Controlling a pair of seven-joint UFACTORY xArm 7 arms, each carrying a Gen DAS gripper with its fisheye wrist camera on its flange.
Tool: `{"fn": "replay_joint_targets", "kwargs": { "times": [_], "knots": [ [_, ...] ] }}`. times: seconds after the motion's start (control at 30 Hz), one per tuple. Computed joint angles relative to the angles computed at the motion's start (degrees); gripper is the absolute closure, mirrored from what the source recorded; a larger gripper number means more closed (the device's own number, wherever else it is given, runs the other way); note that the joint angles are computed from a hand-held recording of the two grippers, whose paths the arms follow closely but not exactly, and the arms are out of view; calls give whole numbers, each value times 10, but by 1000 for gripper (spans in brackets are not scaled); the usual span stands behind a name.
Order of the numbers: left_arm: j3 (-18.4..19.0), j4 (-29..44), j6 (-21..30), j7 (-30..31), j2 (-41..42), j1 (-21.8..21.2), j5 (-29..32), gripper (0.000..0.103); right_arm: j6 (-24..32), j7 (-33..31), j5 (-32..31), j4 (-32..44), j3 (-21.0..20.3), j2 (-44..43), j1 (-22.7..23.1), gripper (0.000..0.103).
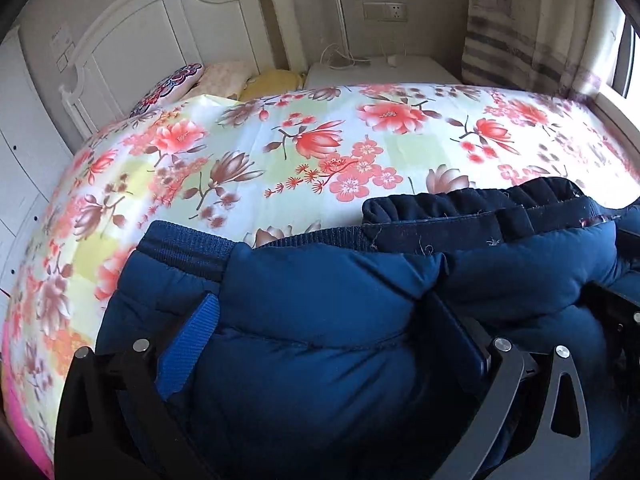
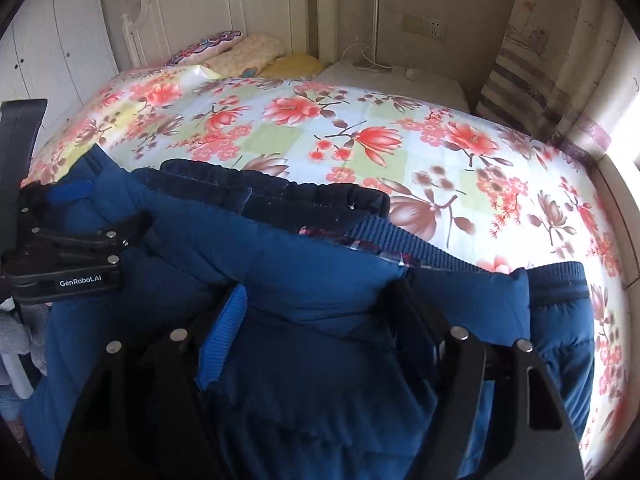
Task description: Fold large clothes
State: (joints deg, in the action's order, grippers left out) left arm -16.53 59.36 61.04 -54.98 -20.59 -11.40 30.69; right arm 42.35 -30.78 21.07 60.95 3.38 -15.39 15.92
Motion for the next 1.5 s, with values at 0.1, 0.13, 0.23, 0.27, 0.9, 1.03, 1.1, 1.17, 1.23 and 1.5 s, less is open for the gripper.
{"fn": "replay_joint_targets", "kwargs": {
  "times": [0.1, 0.13, 0.23, 0.27, 0.9, 1.03, 1.1, 1.17, 1.23, 1.5],
  "knots": [
    [1, -15, -18, -9, -10, 2, 2, 4, -15, 0, -3, -12, 2, -7, 0, 29],
    [-2, -16, -18, -11, -10, 4, 6, 4, -15, 2, -7, -12, 4, -9, 0, 28],
    [-9, -12, -11, -15, -6, 5, 17, 4, 25, 10, -7, 20, 0, 4, 0, 26],
    [-9, -11, -10, -15, -6, 4, 18, 4, 29, 20, -12, 30, 1, 5, -4, 27],
    [-4, -15, -18, -15, -9, 4, 14, 4, 10, -29, 37, -82, -52, -189, 6, 20],
    [-4, -15, -19, -14, -9, 5, 13, 4, 113, -66, 79, -181, -145, -366, 25, 20],
    [-5, -15, -18, -15, -9, 5, 14, 4, 147, -58, 86, -225, -187, -436, -9, 19],
    [-5, -15, -18, -14, -9, 4, 14, 4, 198, -36, 88, -256, -258, -493, -62, 19],
    [-5, -15, -18, -14, -9, 4, 13, 4, 258, -11, 83, -266, -321, -513, -110, 21],
    [-6, -15, -17, -14, -9, 5, 15, 4, 361, -26, 100, -298, -382, -485, -199, 26]
  ]
}}
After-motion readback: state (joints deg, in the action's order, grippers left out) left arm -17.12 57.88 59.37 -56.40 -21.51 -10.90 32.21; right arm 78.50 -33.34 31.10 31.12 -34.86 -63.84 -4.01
